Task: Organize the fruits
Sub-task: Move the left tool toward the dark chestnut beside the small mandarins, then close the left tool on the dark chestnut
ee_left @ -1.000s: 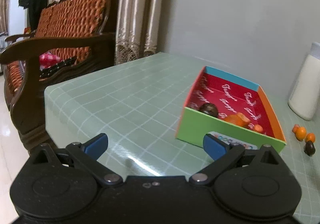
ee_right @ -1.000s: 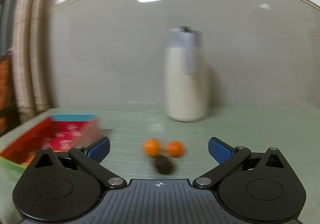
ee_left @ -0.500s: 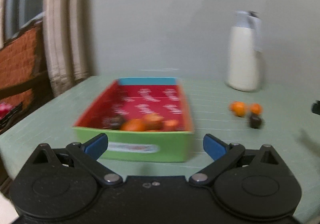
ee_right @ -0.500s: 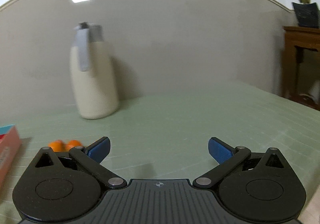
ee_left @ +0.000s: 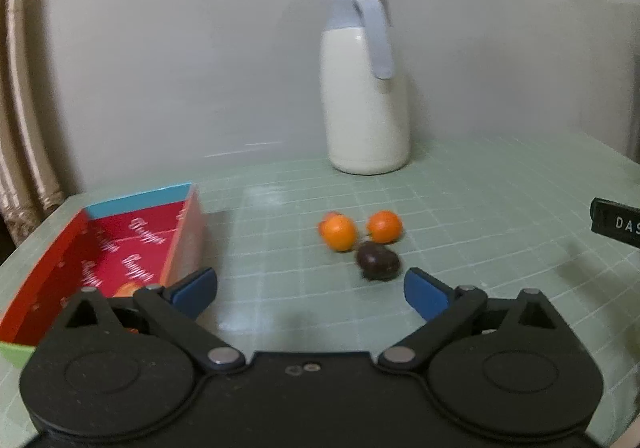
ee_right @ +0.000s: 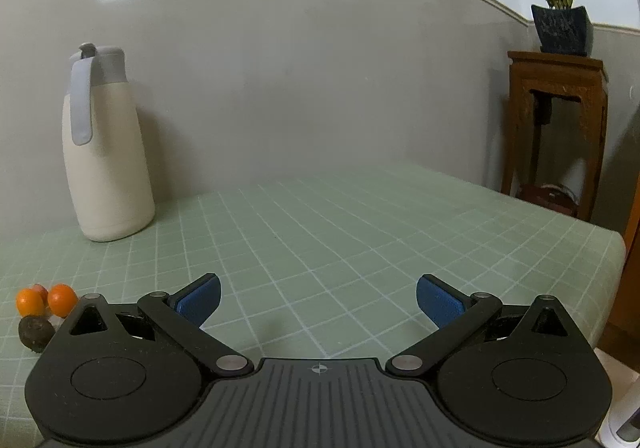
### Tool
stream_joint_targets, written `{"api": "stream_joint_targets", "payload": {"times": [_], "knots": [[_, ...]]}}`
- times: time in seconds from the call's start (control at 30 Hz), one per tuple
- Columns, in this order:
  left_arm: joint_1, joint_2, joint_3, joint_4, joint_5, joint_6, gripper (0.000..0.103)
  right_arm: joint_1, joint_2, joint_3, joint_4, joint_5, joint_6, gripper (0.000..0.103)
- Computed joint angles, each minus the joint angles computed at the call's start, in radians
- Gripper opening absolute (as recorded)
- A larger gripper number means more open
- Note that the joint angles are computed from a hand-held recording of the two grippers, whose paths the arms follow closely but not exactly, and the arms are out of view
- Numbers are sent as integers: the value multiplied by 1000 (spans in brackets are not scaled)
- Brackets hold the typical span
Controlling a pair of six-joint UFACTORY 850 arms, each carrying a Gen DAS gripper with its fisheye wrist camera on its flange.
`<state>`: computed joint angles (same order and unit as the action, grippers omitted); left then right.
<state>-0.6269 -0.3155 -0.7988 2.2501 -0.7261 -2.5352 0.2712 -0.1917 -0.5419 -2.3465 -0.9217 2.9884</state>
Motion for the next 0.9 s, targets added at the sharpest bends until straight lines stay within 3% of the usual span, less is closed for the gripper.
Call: {"api": "stream_joint_targets", "payload": {"times": [0.27,0.63,0.77,0.83,0.9], "knots": [[17,-68,-88,12,78,10,84,4,-8,-3,11,-47,-22,103],[69,-158,-216,69,266,-81,62,-1,-16,-12,25,-49,-28,103],[79,-181,-242,88,294,-111,55,0,-21,-17,41,-57,-32,103],[82,-191,-252,101,315,-118,39,-1,-18,-15,33,-55,-22,103],[80,-198,-257,84,303,-102,34,-3,-16,-15,23,-45,-15,103]]}}
